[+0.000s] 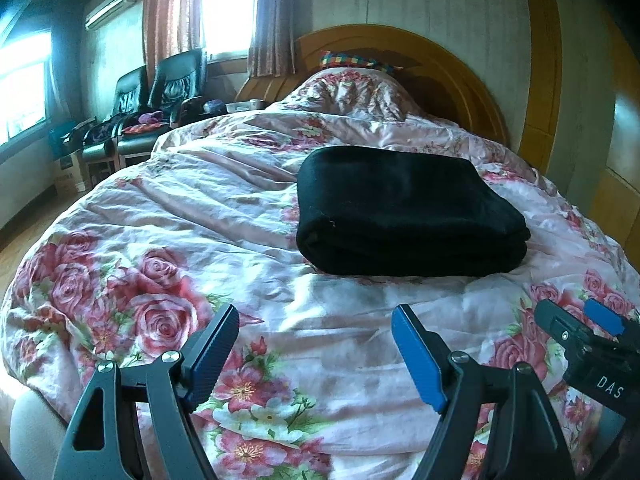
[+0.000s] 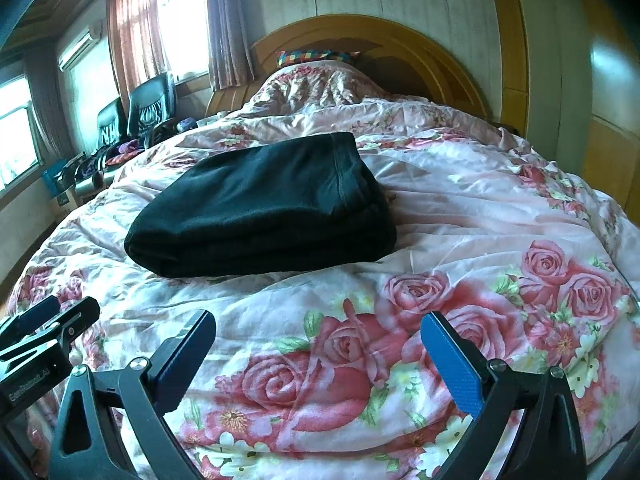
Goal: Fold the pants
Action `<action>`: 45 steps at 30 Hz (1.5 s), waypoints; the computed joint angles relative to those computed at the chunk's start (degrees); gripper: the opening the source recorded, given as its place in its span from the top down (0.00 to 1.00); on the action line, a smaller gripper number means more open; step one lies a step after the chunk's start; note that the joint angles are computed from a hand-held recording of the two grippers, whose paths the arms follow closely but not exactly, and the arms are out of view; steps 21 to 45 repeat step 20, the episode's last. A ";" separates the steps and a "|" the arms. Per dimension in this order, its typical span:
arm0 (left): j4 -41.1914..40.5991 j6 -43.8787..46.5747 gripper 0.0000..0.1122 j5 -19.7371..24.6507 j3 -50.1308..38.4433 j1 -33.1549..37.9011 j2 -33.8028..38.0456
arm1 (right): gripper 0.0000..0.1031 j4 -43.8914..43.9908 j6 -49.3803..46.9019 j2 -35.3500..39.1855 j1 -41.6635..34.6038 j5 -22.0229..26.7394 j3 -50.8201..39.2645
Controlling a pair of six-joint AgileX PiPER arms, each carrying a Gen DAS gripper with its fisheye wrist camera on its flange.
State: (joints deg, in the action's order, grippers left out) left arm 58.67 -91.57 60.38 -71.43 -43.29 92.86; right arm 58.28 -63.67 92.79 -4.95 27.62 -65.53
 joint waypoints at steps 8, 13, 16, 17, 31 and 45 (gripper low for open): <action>-1.78 2.01 0.29 -0.95 0.14 1.14 0.04 | 0.00 -0.36 0.73 0.44 -0.11 0.17 -0.16; -2.53 2.64 0.29 -1.52 0.03 1.50 0.27 | 0.00 -0.90 1.26 0.64 -0.09 0.33 -0.38; -3.25 3.08 0.29 -1.99 -0.16 1.73 0.67 | 0.00 -1.88 2.32 1.06 -0.08 0.58 -0.66; -3.79 3.50 0.29 -2.45 -0.21 1.97 0.78 | 0.00 -2.25 2.66 1.32 -0.06 0.69 -0.86; -4.76 4.09 0.29 -3.00 -0.48 2.35 1.44 | 0.00 -3.41 3.96 1.88 0.13 0.64 -1.17; -4.76 4.09 0.29 -3.00 -0.48 2.35 1.44 | 0.00 -3.41 3.96 1.88 0.13 0.64 -1.17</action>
